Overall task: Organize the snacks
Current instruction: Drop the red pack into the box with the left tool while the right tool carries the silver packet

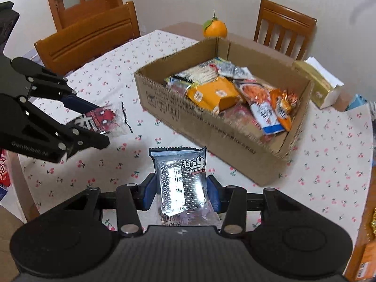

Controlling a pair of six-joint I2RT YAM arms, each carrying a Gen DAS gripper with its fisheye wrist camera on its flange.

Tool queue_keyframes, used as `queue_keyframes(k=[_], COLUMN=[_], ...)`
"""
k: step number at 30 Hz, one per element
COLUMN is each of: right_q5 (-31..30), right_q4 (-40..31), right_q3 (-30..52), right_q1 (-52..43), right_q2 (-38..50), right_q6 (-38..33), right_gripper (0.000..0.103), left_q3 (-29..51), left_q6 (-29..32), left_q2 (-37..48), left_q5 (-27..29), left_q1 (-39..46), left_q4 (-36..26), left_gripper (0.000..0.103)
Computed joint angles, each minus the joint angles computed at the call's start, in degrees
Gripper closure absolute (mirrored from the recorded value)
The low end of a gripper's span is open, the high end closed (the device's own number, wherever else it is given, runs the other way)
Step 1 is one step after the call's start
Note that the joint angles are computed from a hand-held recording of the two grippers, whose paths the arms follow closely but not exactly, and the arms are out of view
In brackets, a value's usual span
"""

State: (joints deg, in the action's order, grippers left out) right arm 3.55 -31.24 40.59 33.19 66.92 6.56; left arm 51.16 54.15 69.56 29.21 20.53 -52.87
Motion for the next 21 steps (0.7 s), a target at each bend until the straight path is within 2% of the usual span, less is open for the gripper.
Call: queue_keyframes(k=[6, 11, 17, 21], right_q5=[0.30, 1.15, 1.44, 2.04], right_q4=[-4.06, -3.56, -2.13, -1.54], right_q3=[4.62, 7.01, 8.77, 9.36], right_q1=[-1.45, -2.92, -5.01, -6.02], right_q2=[-1.03, -0.66, 0.58, 0.84], right_q6=[-0.04, -0.69, -0.89, -0.70], right_gripper=[0.052, 0.052, 0.052, 0.052], left_q3=[6.95, 11.45, 16.50, 19.63], left_q6=[-3.30, -9.38, -16.58, -19.58], left_q2=[3.19, 6.99, 14.05, 18.42], left_q5=[1.60, 2.22, -0.49, -1.78], left_q1=[-2.07, -5.61, -11.27, -13.77], left_q4=[-2.08, 2.43, 11.00, 13.97], left_gripper=[0.059, 0.059, 0.059, 0.058])
